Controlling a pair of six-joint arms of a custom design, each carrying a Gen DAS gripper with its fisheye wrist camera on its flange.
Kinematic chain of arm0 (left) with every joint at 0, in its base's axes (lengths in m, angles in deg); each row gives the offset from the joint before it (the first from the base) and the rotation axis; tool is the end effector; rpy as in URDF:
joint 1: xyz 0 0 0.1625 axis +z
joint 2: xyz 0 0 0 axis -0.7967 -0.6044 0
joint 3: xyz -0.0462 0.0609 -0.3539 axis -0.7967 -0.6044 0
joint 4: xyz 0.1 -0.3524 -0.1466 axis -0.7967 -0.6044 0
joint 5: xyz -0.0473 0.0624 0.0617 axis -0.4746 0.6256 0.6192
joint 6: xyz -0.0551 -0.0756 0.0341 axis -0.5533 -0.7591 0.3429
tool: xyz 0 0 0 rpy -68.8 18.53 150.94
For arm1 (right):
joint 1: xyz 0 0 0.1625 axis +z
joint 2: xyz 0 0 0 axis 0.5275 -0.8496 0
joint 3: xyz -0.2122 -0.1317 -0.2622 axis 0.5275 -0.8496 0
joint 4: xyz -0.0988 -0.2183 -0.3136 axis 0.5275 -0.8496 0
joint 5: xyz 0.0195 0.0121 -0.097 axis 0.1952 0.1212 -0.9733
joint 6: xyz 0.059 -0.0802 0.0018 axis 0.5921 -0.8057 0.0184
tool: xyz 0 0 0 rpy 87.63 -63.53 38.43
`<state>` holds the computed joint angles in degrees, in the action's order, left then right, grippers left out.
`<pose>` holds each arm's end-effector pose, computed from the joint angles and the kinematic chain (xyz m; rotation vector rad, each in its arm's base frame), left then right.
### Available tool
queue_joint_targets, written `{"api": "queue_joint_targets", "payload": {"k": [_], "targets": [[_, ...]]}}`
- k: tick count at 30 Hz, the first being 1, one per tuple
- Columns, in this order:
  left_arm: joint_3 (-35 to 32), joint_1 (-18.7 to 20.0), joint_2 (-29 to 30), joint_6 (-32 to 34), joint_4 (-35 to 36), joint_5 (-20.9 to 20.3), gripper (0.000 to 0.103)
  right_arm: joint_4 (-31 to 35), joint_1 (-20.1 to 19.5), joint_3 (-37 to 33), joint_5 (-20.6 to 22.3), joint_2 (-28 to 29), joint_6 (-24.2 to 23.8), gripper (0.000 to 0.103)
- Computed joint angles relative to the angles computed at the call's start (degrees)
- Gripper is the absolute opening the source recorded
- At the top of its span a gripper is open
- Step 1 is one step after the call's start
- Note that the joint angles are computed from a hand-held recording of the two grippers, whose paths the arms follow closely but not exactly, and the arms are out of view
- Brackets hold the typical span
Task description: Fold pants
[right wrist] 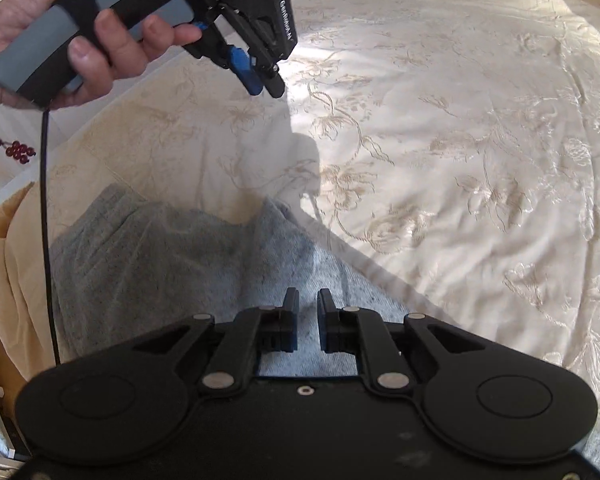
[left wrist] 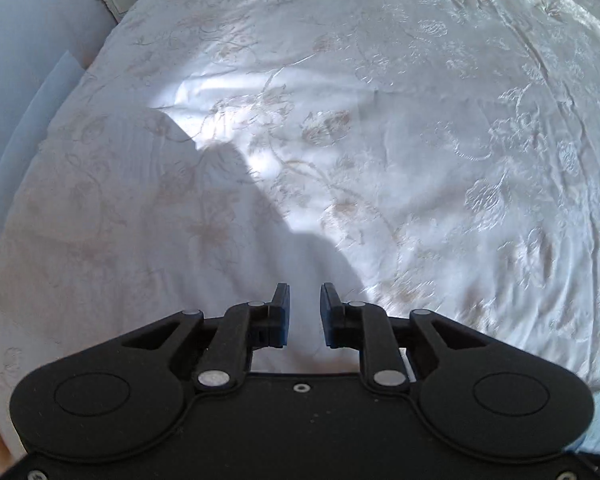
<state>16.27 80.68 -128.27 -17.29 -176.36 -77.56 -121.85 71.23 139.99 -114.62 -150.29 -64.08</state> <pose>-0.3813 -0.4222 0.0602 0.5509 2.2300 -0.2434 0.1490 -0.2675 0.2131 0.4265 -2.5271 0.6540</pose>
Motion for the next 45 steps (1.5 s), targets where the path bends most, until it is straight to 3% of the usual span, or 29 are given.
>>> {"api": "queue_joint_targets", "payload": {"k": [3,8,15,17,22,28,29,30,32,34,36,38,42,45], "targets": [[6.2,-0.9,-5.1,-4.7,4.8,-1.1,0.028,0.7,-0.4,-2.8,2.2,1.4,1.5,0.014],[18.1,-1.1,-14.8,-14.5,10.7,-8.3,0.028,0.9,-1.4,-7.0,3.6,6.3,1.9,0.015],[31.9,-3.4,-25.6,-18.1,13.3,-18.0,0.028,2.3,-1.3,-8.8,2.9,9.5,3.7,0.016],[33.5,-3.6,-28.3,-19.2,12.2,-18.2,0.028,2.5,-0.9,-9.3,3.0,10.5,3.7,0.016],[33.0,-2.8,-27.2,-19.8,11.5,-18.3,0.028,-0.5,-0.9,-12.7,3.5,16.9,5.1,0.023],[36.3,-3.7,-30.8,-20.0,9.9,-18.4,0.028,4.3,-2.3,-18.1,3.3,24.9,7.3,0.025],[36.7,-3.6,-31.4,-20.0,9.8,-18.6,0.028,5.0,-2.6,-18.2,3.9,25.3,7.5,0.023],[37.0,-3.3,-32.3,-20.2,10.1,-18.8,0.028,5.8,-2.8,-18.5,4.4,25.7,7.6,0.006],[38.2,-2.8,-34.2,-20.7,9.5,-19.2,0.028,6.4,-2.6,-18.9,5.1,26.5,6.9,0.004],[39.4,-1.9,-35.9,-21.0,8.9,-19.5,0.030,1.1,-0.6,-19.4,-0.6,29.8,6.0,0.003],[40.2,-1.4,-37.2,-20.7,8.5,-19.5,0.030,0.4,-2.0,-21.2,-1.7,32.1,10.0,0.003],[40.4,-1.3,-37.7,-19.7,8.7,-19.4,0.030,1.6,-2.5,-22.2,-2.1,33.4,10.5,0.004],[40.2,-4.0,-39.6,-17.6,10.6,-18.7,0.030,-4.8,1.6,-18.4,-6.3,31.4,7.7,0.015],[39.8,-7.3,-41.0,-17.0,12.7,-16.6,0.028,-4.7,3.9,-12.6,-4.8,23.2,8.3,0.016]]}}
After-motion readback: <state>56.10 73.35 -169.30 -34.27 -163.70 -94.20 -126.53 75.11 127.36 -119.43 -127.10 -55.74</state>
